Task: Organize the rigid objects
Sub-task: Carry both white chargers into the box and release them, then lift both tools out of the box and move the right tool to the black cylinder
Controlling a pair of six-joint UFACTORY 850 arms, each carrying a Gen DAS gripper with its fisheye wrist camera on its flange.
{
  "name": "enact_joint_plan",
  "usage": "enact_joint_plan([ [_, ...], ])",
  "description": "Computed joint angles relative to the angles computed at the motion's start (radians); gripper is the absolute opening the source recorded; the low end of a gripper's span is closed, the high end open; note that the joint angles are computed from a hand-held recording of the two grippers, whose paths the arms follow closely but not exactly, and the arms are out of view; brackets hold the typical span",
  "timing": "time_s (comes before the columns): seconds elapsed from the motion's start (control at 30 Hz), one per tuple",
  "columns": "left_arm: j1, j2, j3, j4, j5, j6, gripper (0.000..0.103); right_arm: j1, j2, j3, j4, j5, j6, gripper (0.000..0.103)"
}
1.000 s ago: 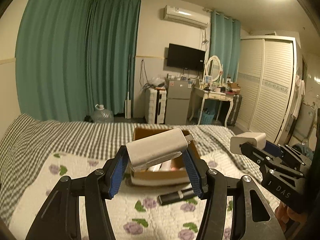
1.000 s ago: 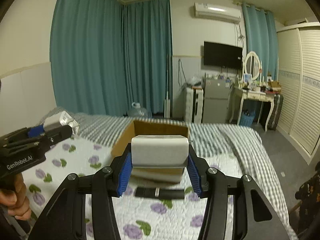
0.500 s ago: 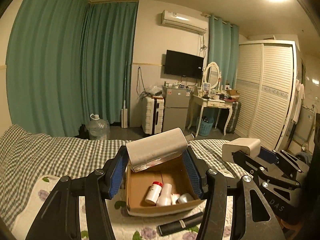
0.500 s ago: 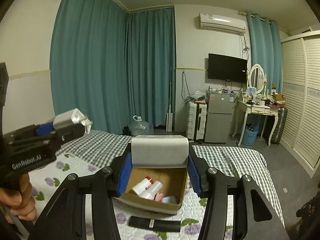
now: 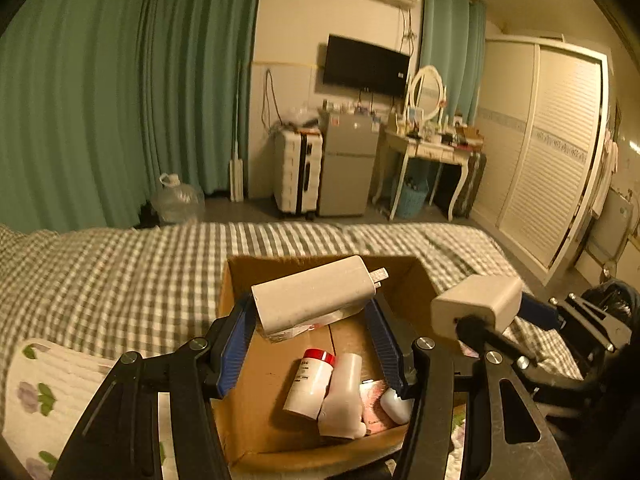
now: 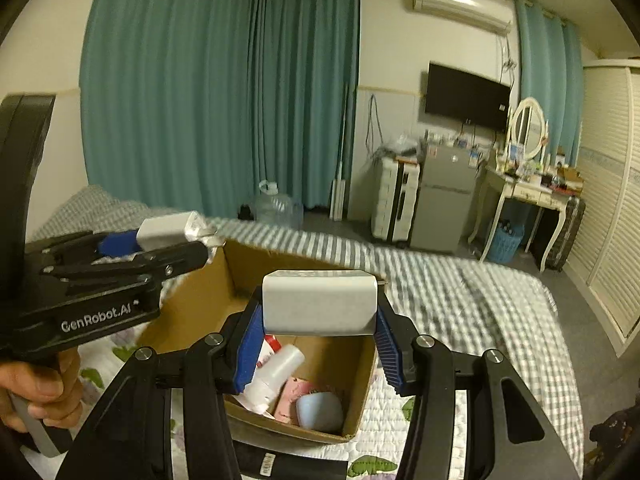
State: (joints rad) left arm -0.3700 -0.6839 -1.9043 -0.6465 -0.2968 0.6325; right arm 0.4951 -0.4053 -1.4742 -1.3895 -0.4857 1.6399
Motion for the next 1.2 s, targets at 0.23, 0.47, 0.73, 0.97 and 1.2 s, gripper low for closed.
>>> enact_joint_plan([
  [0.23, -0.011, -0.132, -0.155, 0.185, -0.102, -0.176, 0.057, -0.046, -0.076, -0.035, 0.116, 0.070, -0.130, 0.049],
  [0.47, -0.014, -0.199, -0.233, 0.294, -0.183, -0.300, 0.059, -0.060, -0.129, -0.067, 0.289, 0.080, -0.291, 0.050],
  [0.73, -0.015, -0.123, -0.133, 0.322, -0.131, -0.329, 0.060, -0.045, -0.098, -0.023, 0.158, 0.001, -0.141, 0.071],
  [0.97, -0.017, -0.034, -0.073, 0.300, -0.108, -0.344, 0.061, -0.020, -0.021, 0.022, 0.099, -0.045, -0.071, 0.072],
  [1.2, -0.021, 0.130, 0.076, 0.286, 0.018, -0.326, 0.061, 0.018, 0.085, 0.065, 0.024, -0.122, 0.002, 0.073],
])
